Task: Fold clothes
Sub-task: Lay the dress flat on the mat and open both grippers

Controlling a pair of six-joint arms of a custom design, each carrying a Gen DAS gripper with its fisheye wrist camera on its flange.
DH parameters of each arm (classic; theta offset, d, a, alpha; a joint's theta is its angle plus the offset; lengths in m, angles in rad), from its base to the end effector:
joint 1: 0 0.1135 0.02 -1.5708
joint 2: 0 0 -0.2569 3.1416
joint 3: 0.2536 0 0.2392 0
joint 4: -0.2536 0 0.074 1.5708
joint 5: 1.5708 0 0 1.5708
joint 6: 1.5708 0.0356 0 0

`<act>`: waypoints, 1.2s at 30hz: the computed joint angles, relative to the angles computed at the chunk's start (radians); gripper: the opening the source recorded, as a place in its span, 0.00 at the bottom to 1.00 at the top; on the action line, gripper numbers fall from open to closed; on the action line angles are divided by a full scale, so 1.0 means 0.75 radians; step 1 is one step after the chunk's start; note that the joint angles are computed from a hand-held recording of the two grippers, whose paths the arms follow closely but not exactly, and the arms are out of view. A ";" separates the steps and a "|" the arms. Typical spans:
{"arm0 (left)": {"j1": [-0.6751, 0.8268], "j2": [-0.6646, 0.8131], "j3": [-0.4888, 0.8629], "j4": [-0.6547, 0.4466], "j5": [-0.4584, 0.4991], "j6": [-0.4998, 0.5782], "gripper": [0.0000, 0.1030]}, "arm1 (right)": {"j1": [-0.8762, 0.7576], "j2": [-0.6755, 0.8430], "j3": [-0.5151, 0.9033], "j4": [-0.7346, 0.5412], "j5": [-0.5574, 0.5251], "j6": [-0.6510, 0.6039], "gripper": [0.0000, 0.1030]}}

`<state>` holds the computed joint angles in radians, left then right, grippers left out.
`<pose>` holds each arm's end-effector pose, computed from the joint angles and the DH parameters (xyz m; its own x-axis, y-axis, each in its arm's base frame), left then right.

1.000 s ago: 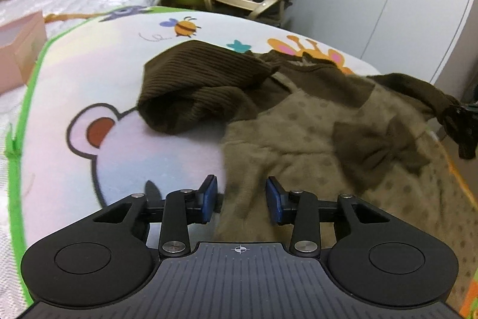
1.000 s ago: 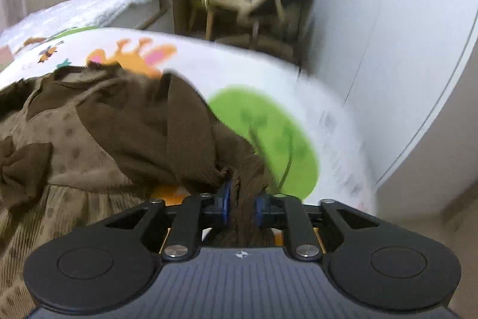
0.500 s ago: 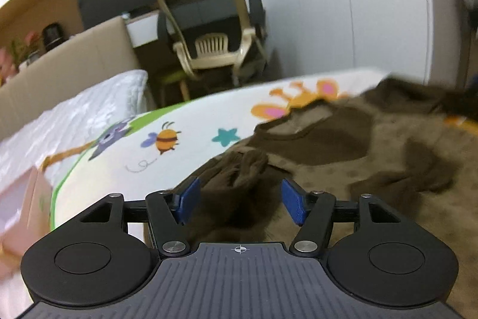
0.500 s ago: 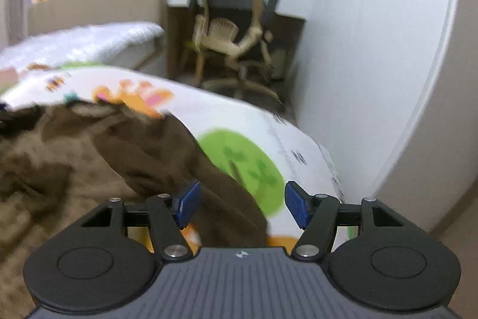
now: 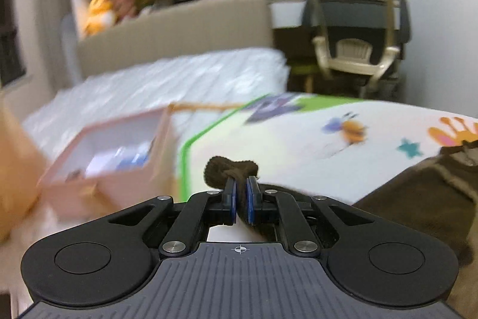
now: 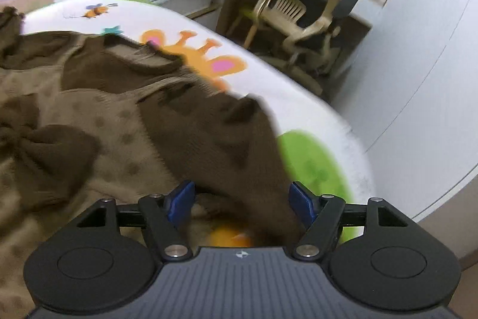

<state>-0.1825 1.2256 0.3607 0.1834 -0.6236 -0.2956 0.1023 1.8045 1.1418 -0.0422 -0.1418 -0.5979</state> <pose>0.2092 -0.0175 0.1531 -0.5056 -0.1472 -0.8501 -0.4662 0.8757 0.1257 0.3797 0.0440 0.1975 -0.4156 -0.6028 -0.6811 -0.5349 0.7676 -0.3531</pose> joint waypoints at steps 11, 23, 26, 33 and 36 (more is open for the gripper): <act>0.078 -0.423 -0.133 -0.312 0.316 -0.224 0.42 | -0.222 -0.136 -0.046 -0.007 -0.142 0.288 0.68; -1.241 -0.457 0.037 -0.932 -0.120 -0.981 0.73 | -0.648 -0.930 -0.714 -0.695 -0.656 -0.390 0.70; -1.527 -0.209 0.130 -1.029 -0.161 -1.214 0.74 | -0.777 -0.928 -0.774 -0.736 -0.687 -0.408 0.61; -1.708 -0.004 0.163 -1.062 -0.188 -1.429 0.74 | -0.863 -1.127 -0.816 -0.870 -0.744 -0.485 0.06; -1.689 -0.009 0.167 -1.143 -0.192 -1.458 0.74 | -0.911 -1.070 -0.822 -0.770 -0.661 -0.461 0.06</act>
